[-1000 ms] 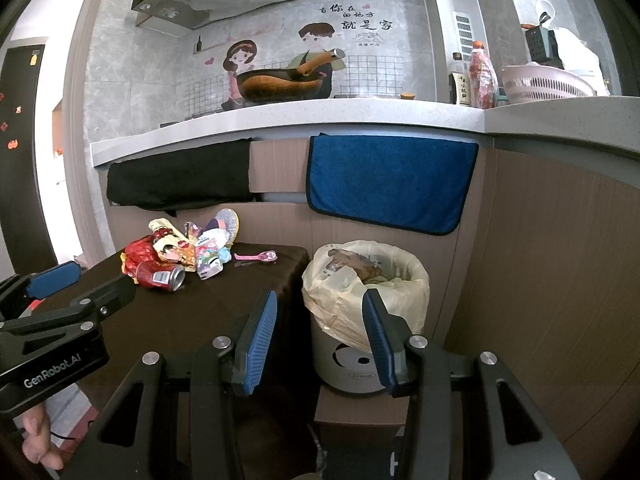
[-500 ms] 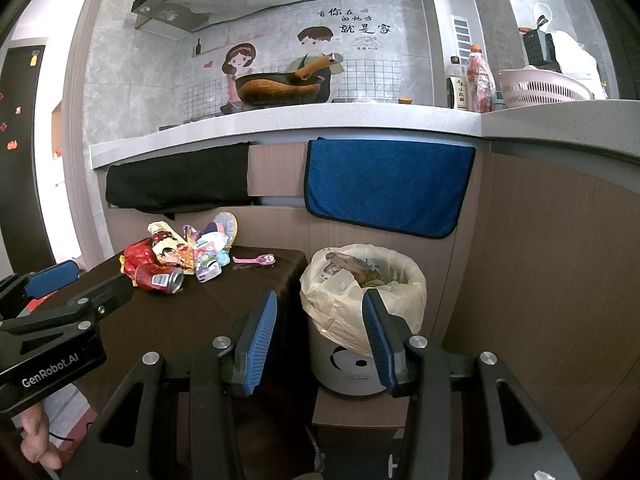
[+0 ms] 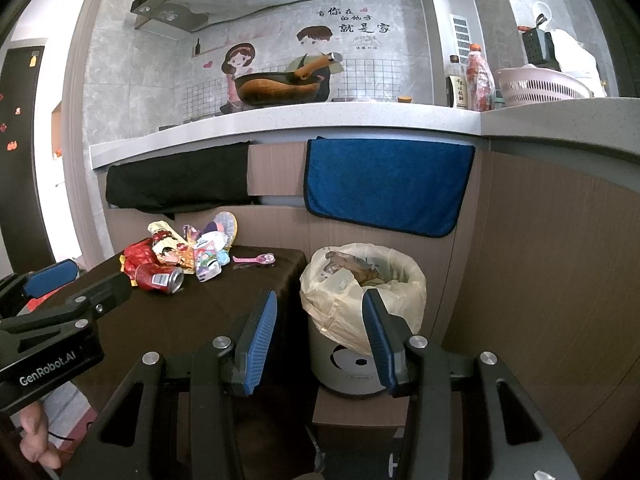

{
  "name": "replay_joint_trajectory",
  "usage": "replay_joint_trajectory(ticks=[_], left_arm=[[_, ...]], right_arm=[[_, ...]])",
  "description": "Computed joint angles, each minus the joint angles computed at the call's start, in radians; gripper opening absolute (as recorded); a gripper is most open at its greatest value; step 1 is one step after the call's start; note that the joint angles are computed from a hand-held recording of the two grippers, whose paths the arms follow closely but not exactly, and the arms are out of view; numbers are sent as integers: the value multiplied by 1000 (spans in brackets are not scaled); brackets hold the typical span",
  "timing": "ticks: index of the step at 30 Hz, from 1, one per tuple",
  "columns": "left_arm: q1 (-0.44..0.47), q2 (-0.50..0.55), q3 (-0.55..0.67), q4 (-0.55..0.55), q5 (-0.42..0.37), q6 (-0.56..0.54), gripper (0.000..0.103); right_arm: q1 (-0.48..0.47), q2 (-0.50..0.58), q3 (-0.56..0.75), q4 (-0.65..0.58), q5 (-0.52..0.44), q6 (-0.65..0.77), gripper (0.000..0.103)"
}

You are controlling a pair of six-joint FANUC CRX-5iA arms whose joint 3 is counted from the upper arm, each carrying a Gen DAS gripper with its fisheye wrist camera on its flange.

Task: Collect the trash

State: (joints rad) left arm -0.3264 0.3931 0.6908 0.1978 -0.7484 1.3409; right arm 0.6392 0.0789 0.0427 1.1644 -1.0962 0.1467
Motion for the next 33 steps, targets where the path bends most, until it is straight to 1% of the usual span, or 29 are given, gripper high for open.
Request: replay_joint_trajectory(ticks=[4, 5, 16, 24, 26, 27, 29, 31, 33], left_arm=[[-2, 5, 16, -6, -9, 7, 75], [1, -1, -3, 4, 2, -3, 75], [5, -3, -6, 7, 3, -5, 75], [9, 5, 16, 4, -17, 1, 75], [17, 12, 19, 28, -21, -10, 75], [26, 21, 24, 66, -26, -32, 75], [37, 45, 48, 103, -42, -54, 75], [51, 89, 104, 127, -69, -73, 75], [69, 137, 162, 151, -98, -69, 74]], right_arm=[[1, 1, 3, -3, -2, 4, 42], [2, 1, 4, -3, -4, 4, 42], [1, -1, 4, -4, -4, 4, 42], [1, -1, 3, -5, -2, 5, 42], [4, -1, 6, -8, -3, 4, 42], [3, -1, 6, -11, -1, 4, 42], [-3, 0, 8, -14, 3, 1, 42], [-17, 7, 15, -24, 25, 6, 42], [-37, 20, 34, -43, 53, 26, 42]])
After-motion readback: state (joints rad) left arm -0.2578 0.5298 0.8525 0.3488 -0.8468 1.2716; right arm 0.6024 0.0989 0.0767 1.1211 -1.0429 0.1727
